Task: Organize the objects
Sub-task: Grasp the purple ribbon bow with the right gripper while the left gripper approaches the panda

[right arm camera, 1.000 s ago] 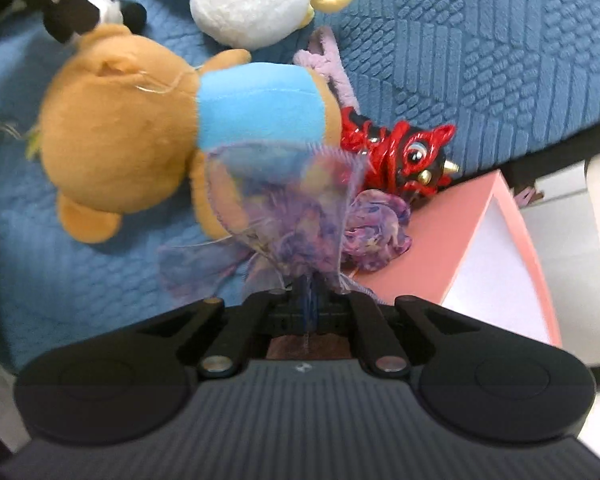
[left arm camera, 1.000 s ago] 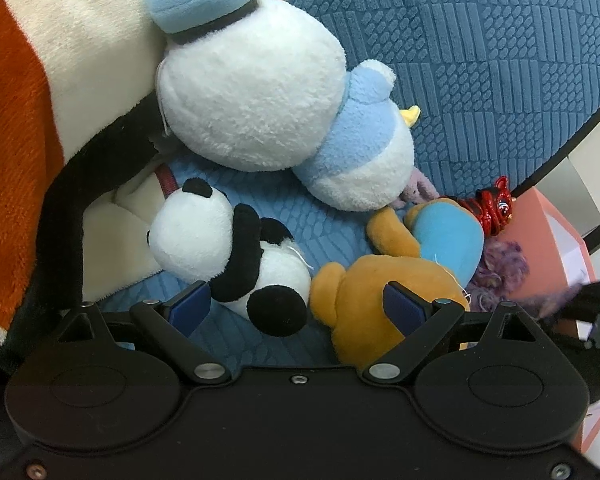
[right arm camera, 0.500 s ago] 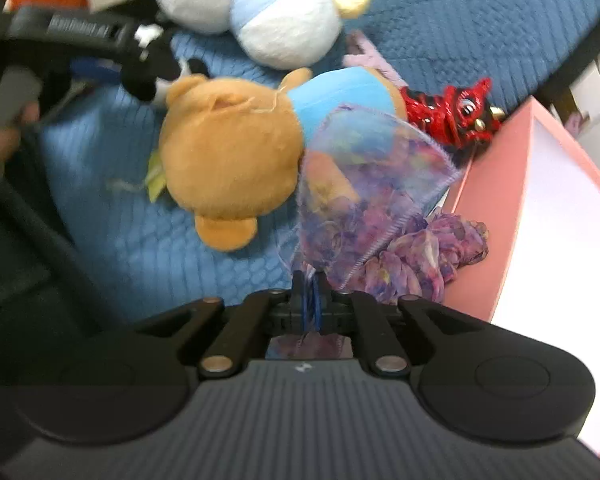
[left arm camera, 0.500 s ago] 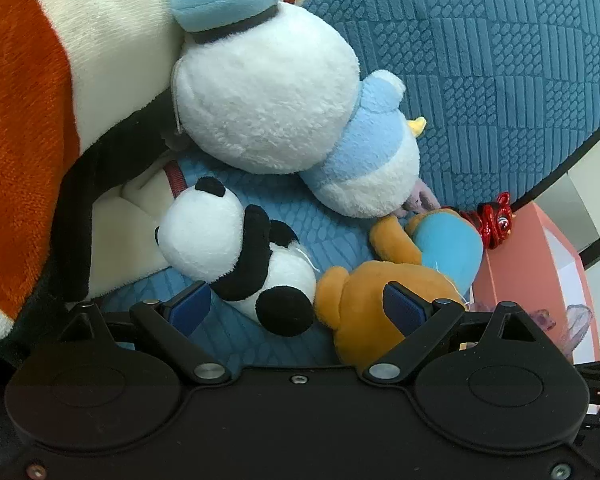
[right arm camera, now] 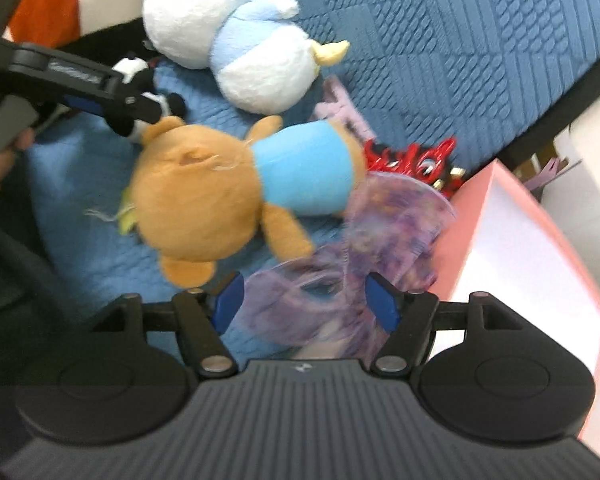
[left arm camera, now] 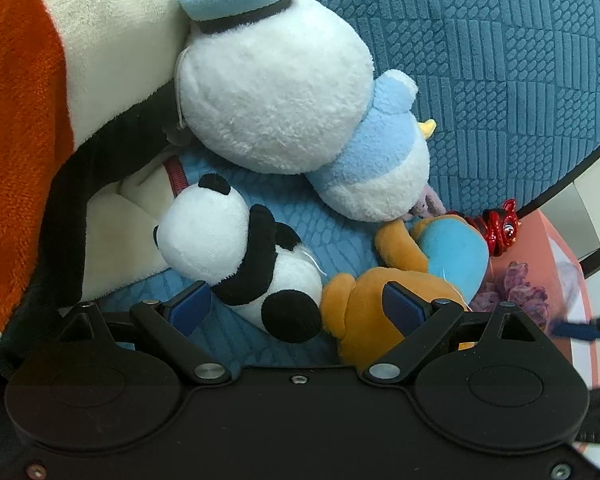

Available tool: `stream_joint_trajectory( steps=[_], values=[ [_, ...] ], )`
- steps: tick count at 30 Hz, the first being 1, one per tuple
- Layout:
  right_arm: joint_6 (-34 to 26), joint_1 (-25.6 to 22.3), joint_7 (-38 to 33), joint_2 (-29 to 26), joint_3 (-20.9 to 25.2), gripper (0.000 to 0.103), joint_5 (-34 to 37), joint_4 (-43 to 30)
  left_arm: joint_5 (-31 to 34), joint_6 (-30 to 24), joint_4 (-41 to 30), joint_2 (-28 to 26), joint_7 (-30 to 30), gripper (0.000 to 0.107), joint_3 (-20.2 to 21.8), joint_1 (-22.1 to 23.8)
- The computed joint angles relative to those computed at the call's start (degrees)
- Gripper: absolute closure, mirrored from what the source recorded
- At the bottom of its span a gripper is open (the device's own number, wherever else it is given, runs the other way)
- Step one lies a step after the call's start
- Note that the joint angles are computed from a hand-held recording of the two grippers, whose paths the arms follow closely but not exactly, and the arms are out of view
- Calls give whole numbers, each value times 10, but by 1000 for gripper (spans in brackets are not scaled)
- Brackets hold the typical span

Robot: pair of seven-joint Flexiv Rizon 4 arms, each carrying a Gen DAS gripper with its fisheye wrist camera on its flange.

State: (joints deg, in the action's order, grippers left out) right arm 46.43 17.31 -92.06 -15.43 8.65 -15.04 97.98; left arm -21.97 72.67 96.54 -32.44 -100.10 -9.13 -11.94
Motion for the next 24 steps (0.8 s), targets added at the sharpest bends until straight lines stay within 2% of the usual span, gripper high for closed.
stream_joint_trajectory(
  steps=[2, 5, 9, 16, 19, 21, 24],
  values=[
    [18, 3, 3, -9, -12, 34, -34, 3, 0, -3, -3, -2, -4, 15, 2, -1],
    [10, 5, -5, -29, -24, 34, -71, -7, -1, -3, -4, -4, -9, 15, 2, -1],
    [41, 9, -9, -44, -43, 34, -145, 11, -3, -2, -5, -6, -16, 15, 2, 0],
    [10, 21, -55, -68, -50, 36, -206, 10, -1, -5, -12, -11, -19, 15, 2, -1],
    [2, 24, -58, -75, -53, 48, -217, 10, 2, -11, -16, -14, -25, 15, 6, -3],
    [-2, 23, -64, -77, -49, 68, -209, 9, 6, -15, -19, -15, -31, 15, 11, -6],
    [-2, 21, -69, -75, -44, 84, -196, 11, 10, -17, -21, -17, -37, 15, 13, -7]
  ],
)
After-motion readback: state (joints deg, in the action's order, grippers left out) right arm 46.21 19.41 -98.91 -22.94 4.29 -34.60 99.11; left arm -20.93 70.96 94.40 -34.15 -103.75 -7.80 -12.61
